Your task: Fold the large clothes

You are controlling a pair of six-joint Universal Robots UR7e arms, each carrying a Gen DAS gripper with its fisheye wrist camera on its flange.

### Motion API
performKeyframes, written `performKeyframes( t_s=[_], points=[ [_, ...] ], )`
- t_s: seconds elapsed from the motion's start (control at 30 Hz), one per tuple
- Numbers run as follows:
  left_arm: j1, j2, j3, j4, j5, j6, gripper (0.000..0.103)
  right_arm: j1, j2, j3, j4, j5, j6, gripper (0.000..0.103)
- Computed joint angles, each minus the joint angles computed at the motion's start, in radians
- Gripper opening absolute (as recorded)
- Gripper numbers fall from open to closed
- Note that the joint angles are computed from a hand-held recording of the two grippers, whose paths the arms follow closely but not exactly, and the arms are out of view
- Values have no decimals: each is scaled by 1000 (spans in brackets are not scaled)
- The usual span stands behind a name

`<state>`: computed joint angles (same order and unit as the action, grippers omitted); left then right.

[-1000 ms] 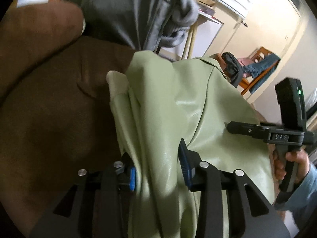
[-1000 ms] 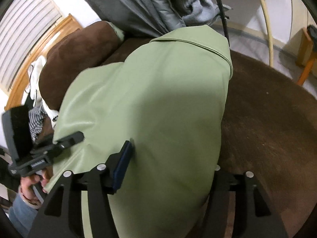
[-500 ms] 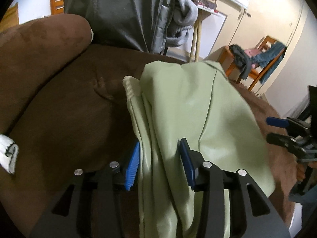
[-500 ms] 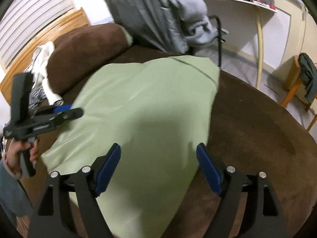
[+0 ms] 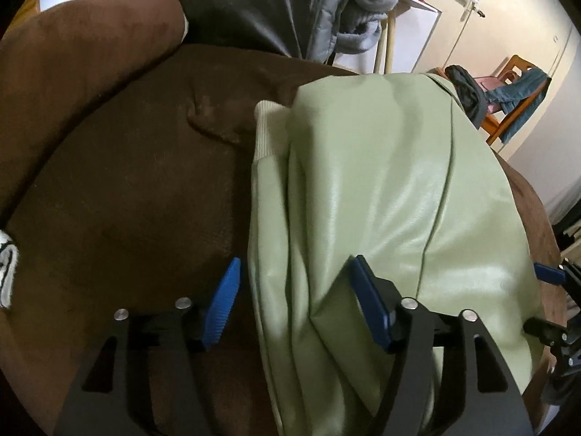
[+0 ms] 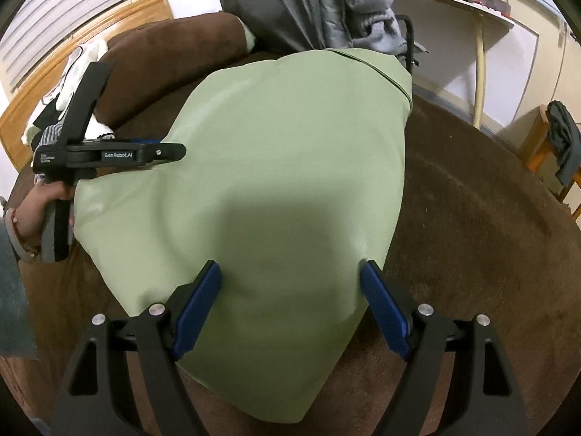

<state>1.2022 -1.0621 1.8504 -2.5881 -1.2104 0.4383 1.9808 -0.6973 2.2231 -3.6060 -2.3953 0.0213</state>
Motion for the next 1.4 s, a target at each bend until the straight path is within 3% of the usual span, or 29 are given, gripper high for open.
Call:
performKeyframes(
  t_s=[0.1, 0.23, 0.33, 0.4, 0.5, 0.57, 0.67, 0.8, 0.93, 1.1, 1.27, 1.4],
  points=[
    [11, -1, -9, 10, -26, -3, 67, 2, 2, -9, 14, -11, 5, 79],
    [4, -24, 9, -2, -22, 22, 71, 1, -26, -8, 83, -3, 86, 80],
    [-11, -55, 28, -15, 28, 65, 79, -4, -44, -8, 129, 4, 148, 84],
    [-21, -87, 38, -22, 51, 72, 94, -10, -62, -8, 180, 14, 219, 87],
    [-37, -139, 47, -15, 82, 48, 96, -16, -85, -15, 257, 27, 320, 89],
    [-52, -169, 47, 9, 124, 10, 96, 0, -93, -34, 339, -6, 391, 90],
    [-83, -242, 71, 85, 228, -45, 96, 14, -113, -50, 427, -1, 473, 90],
    [-107, -344, 139, 92, 275, -81, 96, 69, -93, -101, 533, -94, 503, 90],
    [-129, -444, 227, 37, 257, -94, 96, 119, -62, -116, 506, -141, 482, 90],
    [-175, -545, 334, 66, 237, -160, 96, 198, -71, -83, 501, -183, 499, 90],
    [-284, -702, 442, 171, 269, -269, 96, 323, -125, -67, 702, -235, 628, 90],
    [-422, -858, 464, 392, 313, -458, 96, 432, -193, -85, 967, -218, 810, 90]
  ],
)
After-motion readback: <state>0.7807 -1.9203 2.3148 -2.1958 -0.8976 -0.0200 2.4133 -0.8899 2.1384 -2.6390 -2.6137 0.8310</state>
